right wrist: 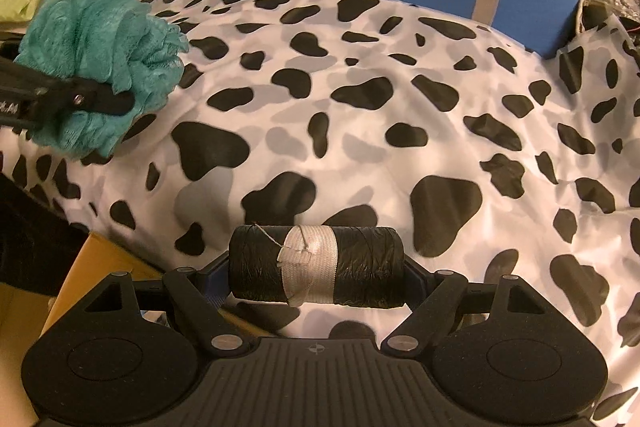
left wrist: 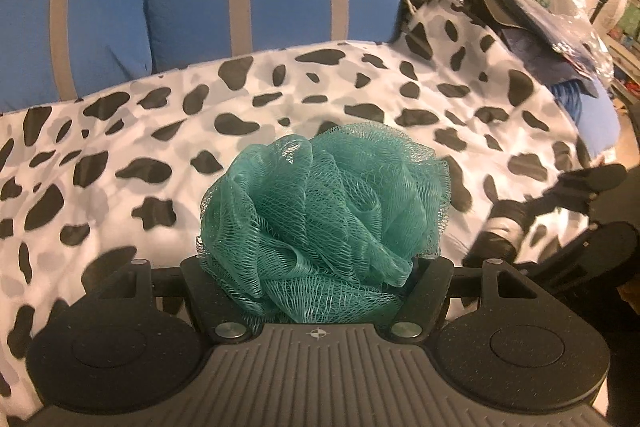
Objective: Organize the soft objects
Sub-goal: 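Lift and carry the loofah and case toward the box with both grippers, then lower the loofah and case into the box and open both grippers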
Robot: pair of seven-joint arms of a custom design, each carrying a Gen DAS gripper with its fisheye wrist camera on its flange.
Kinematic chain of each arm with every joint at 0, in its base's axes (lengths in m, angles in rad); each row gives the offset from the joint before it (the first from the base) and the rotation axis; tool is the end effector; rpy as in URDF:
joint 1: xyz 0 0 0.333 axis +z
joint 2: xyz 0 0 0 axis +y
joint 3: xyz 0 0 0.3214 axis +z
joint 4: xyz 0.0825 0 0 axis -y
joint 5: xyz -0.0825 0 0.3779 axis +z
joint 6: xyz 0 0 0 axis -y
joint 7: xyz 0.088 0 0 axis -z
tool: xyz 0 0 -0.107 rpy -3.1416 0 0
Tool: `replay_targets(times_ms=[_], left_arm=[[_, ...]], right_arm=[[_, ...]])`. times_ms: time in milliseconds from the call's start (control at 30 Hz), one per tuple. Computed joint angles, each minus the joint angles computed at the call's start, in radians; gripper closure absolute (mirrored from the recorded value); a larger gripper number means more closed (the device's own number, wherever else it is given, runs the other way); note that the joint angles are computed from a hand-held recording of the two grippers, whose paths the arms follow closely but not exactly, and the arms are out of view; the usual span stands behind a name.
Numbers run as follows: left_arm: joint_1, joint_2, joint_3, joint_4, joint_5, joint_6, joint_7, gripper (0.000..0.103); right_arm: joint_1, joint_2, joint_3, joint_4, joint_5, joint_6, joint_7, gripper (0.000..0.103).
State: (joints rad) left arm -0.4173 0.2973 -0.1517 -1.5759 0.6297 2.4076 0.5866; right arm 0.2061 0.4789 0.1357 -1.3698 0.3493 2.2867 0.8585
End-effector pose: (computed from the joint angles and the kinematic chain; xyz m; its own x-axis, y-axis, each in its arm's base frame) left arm 0.5891 -0.3562 0.5381 0.0620 -0.9974 0.0376 -0.7505 -0.0714 -0.6570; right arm 0.6943 0.2325 0.5006 0.7614 -0.6465 -0.0484 -0.5656 -0.6261 -0.5367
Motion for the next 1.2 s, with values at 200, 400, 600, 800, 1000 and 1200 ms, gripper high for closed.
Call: replay_targets(times_ms=[200,400,600,800,1000,1200], left_arm=[[-0.013,-0.041,-0.021,-0.072,-0.005,0.009,-0.029,0.036],[-0.014,-0.075,-0.041,-0.138,-0.019,0.024,-0.051,0.036],[-0.008,-0.091,-0.06,-0.183,-0.061,0.014,-0.044,0.036],[-0.003,-0.092,-0.077,-0.2,-0.136,-0.003,0.004,0.036],[0.004,-0.084,-0.092,-0.204,-0.24,-0.02,0.071,0.035],[0.006,-0.072,-0.092,-0.195,-0.309,-0.027,0.109,0.032]], right_arm=[[0.0,-0.058,0.005,-0.087,0.012,0.014,-0.031,0.02],[0.008,-0.105,0.001,-0.158,0.014,0.021,-0.054,0.019],[0.015,-0.139,-0.001,-0.21,0.018,0.012,-0.081,0.019],[0.019,-0.164,-0.003,-0.244,0.033,-0.001,-0.098,0.019],[0.027,-0.184,-0.008,-0.27,0.022,-0.038,-0.125,0.019],[0.038,-0.202,-0.01,-0.297,-0.005,-0.086,-0.175,0.019]])
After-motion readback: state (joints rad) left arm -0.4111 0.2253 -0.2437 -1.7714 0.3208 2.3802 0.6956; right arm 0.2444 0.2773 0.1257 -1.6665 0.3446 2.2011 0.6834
